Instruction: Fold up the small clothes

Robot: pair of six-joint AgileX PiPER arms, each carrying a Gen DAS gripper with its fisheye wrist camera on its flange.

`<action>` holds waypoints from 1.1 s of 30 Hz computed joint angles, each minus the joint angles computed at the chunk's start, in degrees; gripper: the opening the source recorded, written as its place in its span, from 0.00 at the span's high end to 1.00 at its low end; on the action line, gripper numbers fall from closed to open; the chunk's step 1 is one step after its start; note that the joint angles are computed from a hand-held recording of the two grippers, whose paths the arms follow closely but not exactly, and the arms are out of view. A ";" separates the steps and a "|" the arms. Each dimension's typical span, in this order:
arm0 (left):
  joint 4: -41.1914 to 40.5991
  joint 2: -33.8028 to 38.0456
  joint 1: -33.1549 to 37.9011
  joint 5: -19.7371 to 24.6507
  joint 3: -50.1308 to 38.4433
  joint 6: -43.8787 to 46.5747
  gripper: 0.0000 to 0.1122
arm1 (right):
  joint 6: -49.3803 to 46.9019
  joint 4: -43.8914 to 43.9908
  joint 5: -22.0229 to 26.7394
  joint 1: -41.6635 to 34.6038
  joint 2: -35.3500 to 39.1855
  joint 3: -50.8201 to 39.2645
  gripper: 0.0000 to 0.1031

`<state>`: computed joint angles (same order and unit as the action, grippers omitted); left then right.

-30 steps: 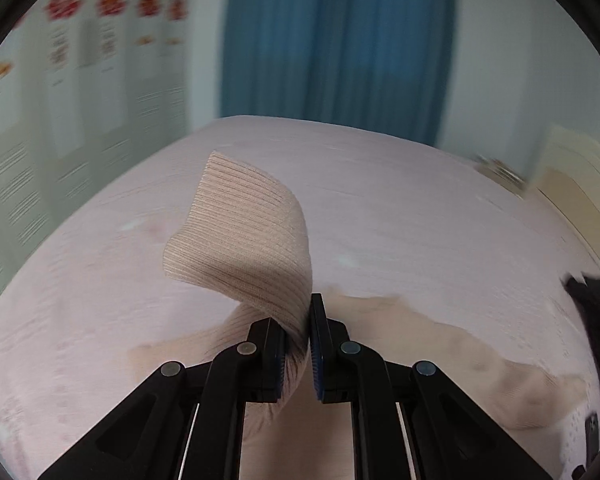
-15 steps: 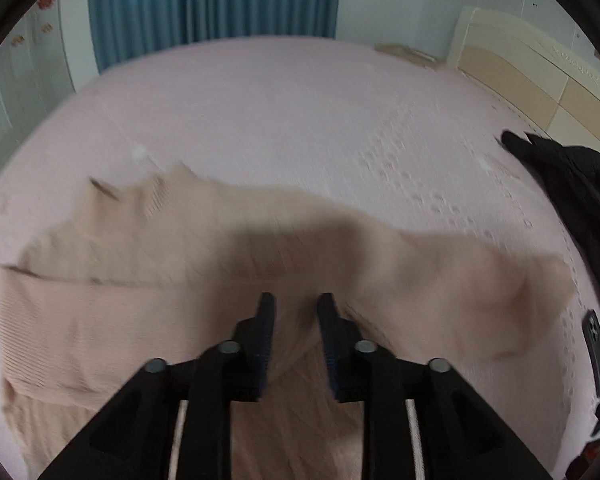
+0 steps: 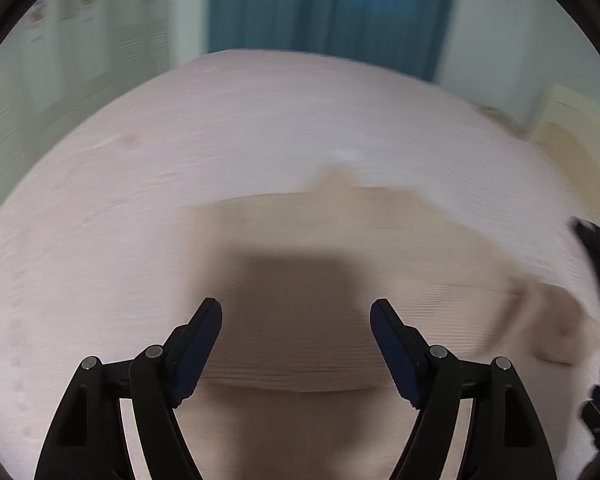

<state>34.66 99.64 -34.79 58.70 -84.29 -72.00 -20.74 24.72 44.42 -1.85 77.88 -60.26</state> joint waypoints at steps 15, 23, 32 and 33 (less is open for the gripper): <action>-3.91 -8.92 15.47 -25.06 22.10 0.80 0.88 | 18.05 -12.02 -5.21 14.48 9.95 -9.22 0.15; -0.81 -9.78 14.64 -26.79 25.01 1.17 0.81 | 22.25 -10.73 -5.79 16.24 18.33 -16.46 0.15; -6.69 -10.12 18.24 -31.89 26.81 4.61 0.72 | 29.02 -14.87 -4.44 13.26 22.84 -19.10 0.29; -7.67 -10.18 18.65 -32.64 27.00 5.45 0.72 | 26.90 -13.24 -4.70 12.22 22.62 -18.52 0.32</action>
